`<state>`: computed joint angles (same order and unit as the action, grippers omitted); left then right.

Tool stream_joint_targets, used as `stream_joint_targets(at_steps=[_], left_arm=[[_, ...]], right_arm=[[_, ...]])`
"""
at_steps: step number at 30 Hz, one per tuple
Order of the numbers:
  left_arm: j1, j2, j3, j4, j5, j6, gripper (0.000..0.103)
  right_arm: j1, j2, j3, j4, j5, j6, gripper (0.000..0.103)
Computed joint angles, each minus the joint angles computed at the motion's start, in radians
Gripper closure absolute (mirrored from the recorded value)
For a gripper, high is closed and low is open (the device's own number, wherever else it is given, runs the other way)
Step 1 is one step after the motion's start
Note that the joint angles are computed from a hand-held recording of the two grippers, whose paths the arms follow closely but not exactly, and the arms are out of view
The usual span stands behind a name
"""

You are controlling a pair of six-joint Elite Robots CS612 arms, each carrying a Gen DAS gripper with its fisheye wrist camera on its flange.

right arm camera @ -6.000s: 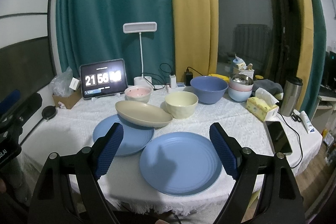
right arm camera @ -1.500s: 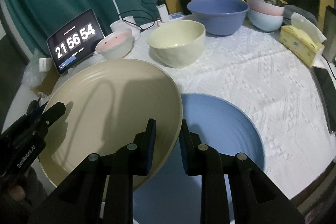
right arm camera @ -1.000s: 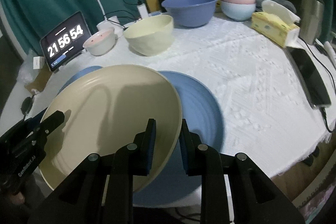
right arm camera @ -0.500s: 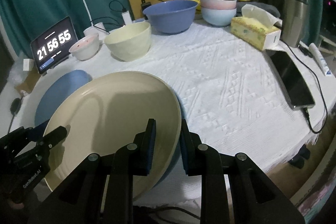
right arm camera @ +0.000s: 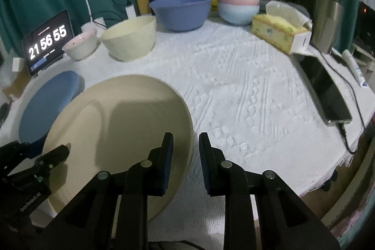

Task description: Organize plates and bowls

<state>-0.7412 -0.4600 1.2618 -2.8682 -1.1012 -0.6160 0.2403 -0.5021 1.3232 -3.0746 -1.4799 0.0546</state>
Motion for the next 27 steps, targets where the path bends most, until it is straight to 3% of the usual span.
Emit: stream_joint_targets(at_steps=[9, 27], left_arm=[[0.011, 0.018, -0.033, -0.014, -0.021, 0.005, 0.066], [0.047, 0.091, -0.196, 0.047, -0.075, 0.049, 0.066]], right_arm=[[-0.007, 0.013, -0.027, 0.014, 0.038, -0.018, 0.080], [-0.016, 0.072, -0.173, 0.114, 0.008, 0.010, 0.080]])
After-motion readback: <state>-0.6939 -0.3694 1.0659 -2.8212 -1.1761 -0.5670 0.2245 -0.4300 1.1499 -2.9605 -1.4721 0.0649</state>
